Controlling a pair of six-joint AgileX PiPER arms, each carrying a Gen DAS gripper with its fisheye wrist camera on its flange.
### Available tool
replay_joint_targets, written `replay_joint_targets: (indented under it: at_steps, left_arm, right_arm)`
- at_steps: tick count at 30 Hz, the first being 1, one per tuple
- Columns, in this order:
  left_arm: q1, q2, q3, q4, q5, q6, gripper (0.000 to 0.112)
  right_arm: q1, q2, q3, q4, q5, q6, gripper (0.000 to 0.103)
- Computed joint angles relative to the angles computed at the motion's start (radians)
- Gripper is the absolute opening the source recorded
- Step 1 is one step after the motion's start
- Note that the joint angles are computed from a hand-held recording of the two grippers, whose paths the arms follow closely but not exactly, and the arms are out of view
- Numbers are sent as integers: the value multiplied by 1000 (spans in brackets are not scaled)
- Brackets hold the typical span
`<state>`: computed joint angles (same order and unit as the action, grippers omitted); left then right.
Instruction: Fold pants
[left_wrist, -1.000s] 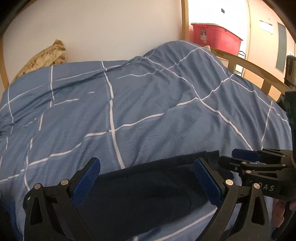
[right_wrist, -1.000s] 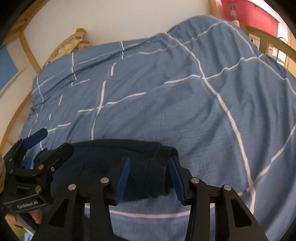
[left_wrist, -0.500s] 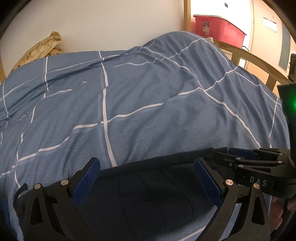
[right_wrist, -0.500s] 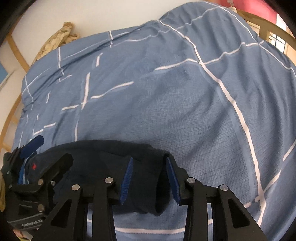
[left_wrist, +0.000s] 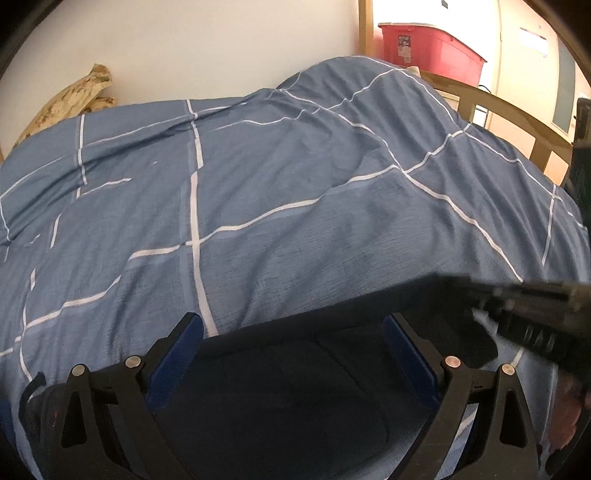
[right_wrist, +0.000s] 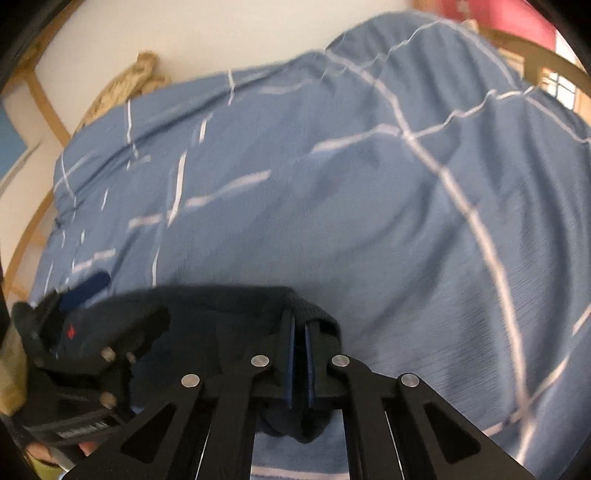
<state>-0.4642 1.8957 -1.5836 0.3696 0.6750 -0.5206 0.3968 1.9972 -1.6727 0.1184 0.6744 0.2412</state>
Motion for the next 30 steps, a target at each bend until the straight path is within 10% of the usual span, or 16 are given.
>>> replay_joint_targets:
  at_steps: [13, 18, 30]
  left_arm:
    - [-5, 38, -39, -25, 23, -17, 98]
    - [-11, -46, 37, -34, 4, -25, 99]
    - [-109, -462, 321, -21, 86, -22, 99]
  right_arm:
    - [30, 102, -129, -245, 115, 195, 6]
    - [88, -13, -6, -456, 106, 417, 38]
    - [446, -363, 255, -897, 302, 849, 51]
